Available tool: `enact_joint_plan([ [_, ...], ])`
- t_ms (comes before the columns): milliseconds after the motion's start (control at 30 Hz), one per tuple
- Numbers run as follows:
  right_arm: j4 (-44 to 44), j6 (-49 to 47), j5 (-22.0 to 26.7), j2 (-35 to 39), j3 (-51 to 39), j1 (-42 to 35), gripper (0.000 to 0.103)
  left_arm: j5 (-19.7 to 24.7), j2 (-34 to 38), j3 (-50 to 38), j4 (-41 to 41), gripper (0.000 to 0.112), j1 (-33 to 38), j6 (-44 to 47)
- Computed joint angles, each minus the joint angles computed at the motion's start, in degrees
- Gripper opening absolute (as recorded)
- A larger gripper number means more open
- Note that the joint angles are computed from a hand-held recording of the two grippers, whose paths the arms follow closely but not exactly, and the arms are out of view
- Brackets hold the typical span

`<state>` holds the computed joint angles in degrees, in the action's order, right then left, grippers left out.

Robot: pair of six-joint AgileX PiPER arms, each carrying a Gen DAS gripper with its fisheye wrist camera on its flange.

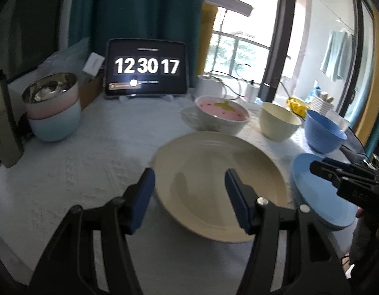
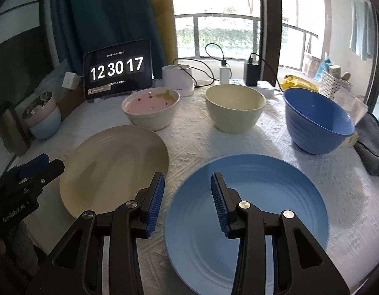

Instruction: Organize plates and bowls

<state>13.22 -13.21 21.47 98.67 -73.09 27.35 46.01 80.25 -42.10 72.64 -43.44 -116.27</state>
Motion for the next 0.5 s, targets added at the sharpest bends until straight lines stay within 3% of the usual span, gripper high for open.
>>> enact_joint_plan([
  [167, -0.1, -0.4, 1.3, 1.8, -2.2, 0.9, 0.042, -0.1, -0.5, 1.4, -0.5, 0.061, 2.0, -0.6],
  [500, 0.8, -1.3, 3.3, 5.1, -6.0, 2.8, 0.042, -4.6, -0.1, 3.1, -1.7, 0.061, 6.8, -1.1],
])
